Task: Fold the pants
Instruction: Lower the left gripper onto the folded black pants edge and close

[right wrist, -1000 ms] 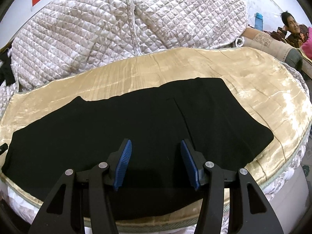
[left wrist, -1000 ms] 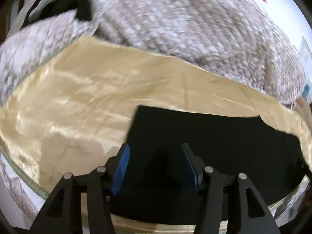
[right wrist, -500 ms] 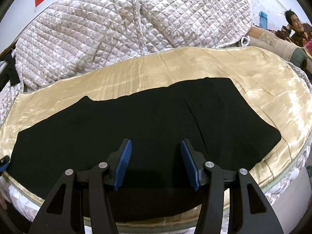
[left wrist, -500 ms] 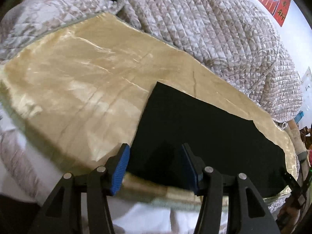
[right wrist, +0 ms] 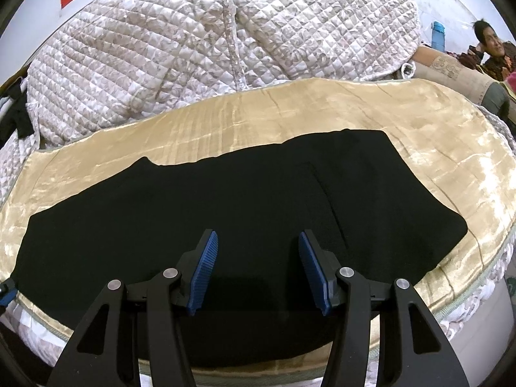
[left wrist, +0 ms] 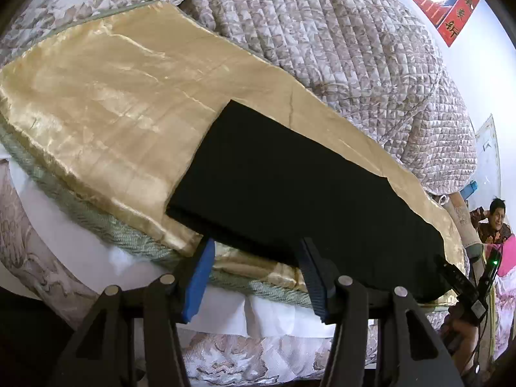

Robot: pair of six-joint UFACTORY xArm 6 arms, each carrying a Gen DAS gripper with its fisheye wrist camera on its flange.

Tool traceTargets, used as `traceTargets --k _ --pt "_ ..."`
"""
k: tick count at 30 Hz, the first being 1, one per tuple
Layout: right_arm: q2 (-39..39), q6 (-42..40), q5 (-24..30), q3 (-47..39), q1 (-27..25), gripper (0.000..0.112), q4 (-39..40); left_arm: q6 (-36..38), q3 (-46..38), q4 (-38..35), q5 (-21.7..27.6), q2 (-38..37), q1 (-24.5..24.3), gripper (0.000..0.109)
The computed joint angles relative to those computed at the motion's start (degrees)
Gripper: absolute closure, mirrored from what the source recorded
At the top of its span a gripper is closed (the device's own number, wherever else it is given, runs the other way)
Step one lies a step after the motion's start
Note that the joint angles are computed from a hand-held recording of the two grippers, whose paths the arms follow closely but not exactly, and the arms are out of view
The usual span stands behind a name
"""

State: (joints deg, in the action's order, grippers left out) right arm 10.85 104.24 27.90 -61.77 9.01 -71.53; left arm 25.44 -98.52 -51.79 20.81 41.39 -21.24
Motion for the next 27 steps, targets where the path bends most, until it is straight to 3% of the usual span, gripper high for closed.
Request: traceTargets --k 4,9,15,19,22,25,27 --pt "-0.24 0.82 0.34 -0.08 0.23 0.059 -1.19 -2.62 0.74 -0.18 -0.66 -0.19 -0.02 0.056" --pt "-0.34 1.72 -0.02 -0.17 0.19 0.059 -2.37 -7.34 -4.09 0.82 1.18 3.10 0.66 0.055" --pt "-0.49 2.48 0.00 -0.21 0.39 0.059 -3.35 -2.92 -4.39 -4.96 -1.28 3.48 0.23 0.053" --pt "-0.57 2.96 -0.28 -0.28 0.49 0.059 -3.93 -0.69 -3.41 -3.56 -4.97 2.84 -0.92 0.055" --pt "-0.61 3.07 -0.97 -0.25 0.25 0.059 -4.18 -4.09 -5.40 0.62 -4.99 4.51 -0.87 0.056" --pt "-0.56 3.10 -1.54 -0.32 0.10 0.059 -4.15 -12.94 -8.61 10.64 -5.27 7.01 -0.50 0.069" --pt "-0.56 3.11 -1.66 -0.33 0.15 0.059 -4.20 -19.86 -10.94 17.91 -4.27 8.57 -0.02 0.087"
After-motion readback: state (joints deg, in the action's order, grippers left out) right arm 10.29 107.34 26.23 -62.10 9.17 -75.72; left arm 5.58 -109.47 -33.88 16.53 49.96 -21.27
